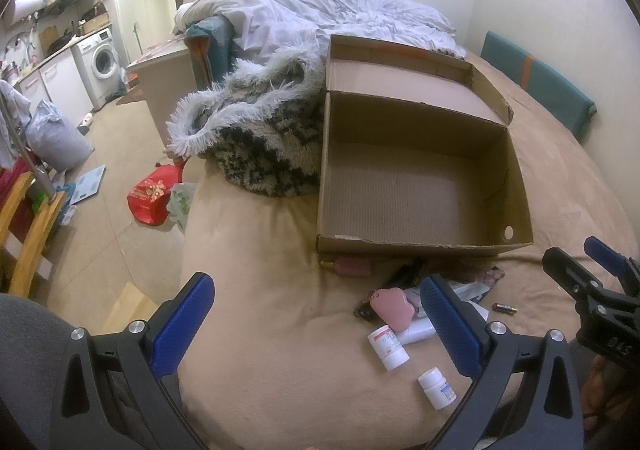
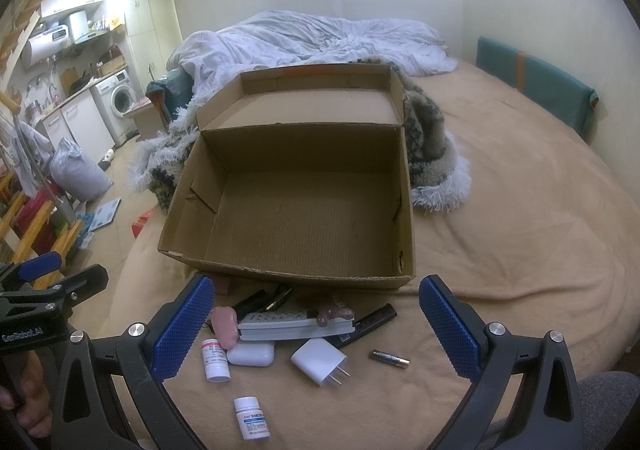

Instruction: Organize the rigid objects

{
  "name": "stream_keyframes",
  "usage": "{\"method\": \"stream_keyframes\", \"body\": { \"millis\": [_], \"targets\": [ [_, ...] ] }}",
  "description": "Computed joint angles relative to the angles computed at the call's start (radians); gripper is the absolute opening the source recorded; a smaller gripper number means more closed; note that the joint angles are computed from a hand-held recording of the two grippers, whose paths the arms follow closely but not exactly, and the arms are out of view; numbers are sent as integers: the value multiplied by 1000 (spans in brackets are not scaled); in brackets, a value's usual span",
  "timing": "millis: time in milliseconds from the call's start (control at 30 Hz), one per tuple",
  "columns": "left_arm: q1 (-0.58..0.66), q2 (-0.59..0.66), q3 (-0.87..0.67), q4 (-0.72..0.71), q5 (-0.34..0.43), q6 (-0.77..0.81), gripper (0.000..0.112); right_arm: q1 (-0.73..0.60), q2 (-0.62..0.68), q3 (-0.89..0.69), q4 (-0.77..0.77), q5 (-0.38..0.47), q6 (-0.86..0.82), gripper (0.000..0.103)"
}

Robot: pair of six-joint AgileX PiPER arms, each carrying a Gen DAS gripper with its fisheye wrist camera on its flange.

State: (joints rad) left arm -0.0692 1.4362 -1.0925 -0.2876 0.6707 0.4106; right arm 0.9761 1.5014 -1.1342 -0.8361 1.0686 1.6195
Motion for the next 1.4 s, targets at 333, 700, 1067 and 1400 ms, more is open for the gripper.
{"method": "stream_keyframes", "body": {
  "millis": [333, 700, 1067, 1400],
  "targets": [
    [3, 5, 2, -7, -9, 24, 103, 4, 4, 7, -10, -5, 29, 103],
    [-20, 54, -39, 56, 34, -39, 103, -8, -14, 17, 10, -28, 35, 103],
    [-32, 204, -172, 119, 211, -166, 103, -59, 22, -2, 114, -49, -62, 103],
    [-51, 394, -246, 64, 353, -256, 81, -216, 50, 60, 490, -249, -413, 103]
  ]
}}
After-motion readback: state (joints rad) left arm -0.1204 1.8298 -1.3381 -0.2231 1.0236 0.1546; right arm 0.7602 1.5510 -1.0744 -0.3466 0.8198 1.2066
